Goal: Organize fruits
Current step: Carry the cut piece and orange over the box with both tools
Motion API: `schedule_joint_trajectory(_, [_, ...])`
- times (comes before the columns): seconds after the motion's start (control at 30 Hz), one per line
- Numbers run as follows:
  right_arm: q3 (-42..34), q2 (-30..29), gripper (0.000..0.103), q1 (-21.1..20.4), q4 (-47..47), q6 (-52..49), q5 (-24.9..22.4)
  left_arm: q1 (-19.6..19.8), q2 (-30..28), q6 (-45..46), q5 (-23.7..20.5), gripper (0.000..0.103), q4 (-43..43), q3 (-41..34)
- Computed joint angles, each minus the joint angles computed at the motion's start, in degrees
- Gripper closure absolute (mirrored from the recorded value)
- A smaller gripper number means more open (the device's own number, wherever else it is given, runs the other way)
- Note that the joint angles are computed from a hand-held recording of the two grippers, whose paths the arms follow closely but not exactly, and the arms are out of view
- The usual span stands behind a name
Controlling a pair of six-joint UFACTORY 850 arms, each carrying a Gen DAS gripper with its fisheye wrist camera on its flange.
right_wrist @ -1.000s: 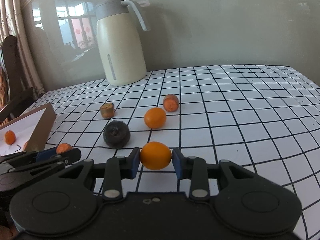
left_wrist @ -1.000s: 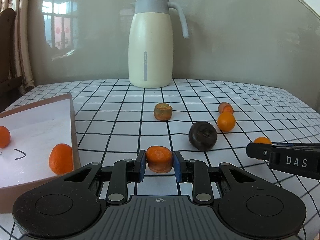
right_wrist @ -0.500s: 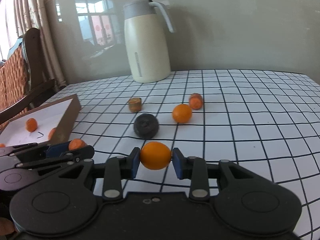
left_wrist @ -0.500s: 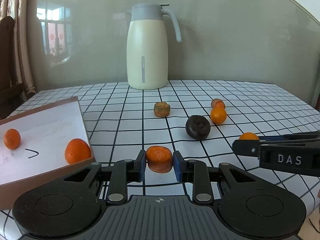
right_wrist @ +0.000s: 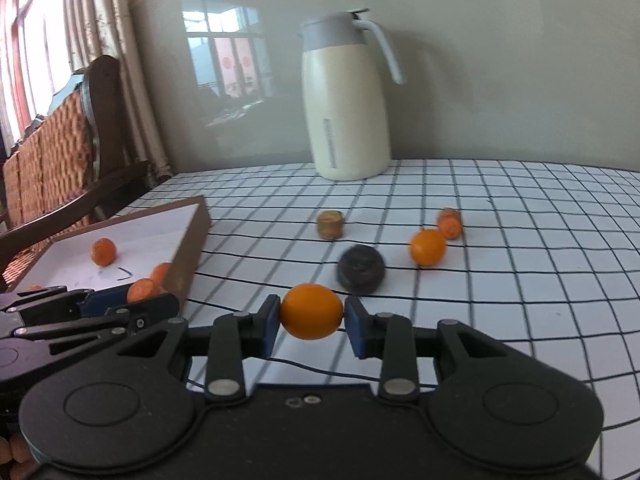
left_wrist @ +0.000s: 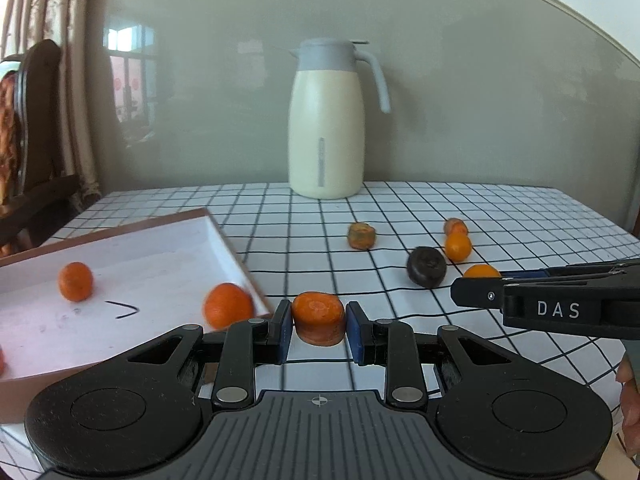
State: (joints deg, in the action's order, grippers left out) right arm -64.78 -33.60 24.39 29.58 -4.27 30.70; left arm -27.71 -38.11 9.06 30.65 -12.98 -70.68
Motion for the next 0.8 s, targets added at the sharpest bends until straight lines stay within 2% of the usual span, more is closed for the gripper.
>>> schedule_joint_trajectory(0.27, [-2.59,-1.48,0.077,1.39,-4.58,3.05,1.16,1.69,2.11,-0.64,3.07,0.074,-1.44,2.96])
schedule_joint_trajectory(0.8, [-10.24,-6.01,0.077,3.65,-9.92,6.47,-0.1,5.81,4.35,-0.51,5.97,0.074,-6.27,6.3])
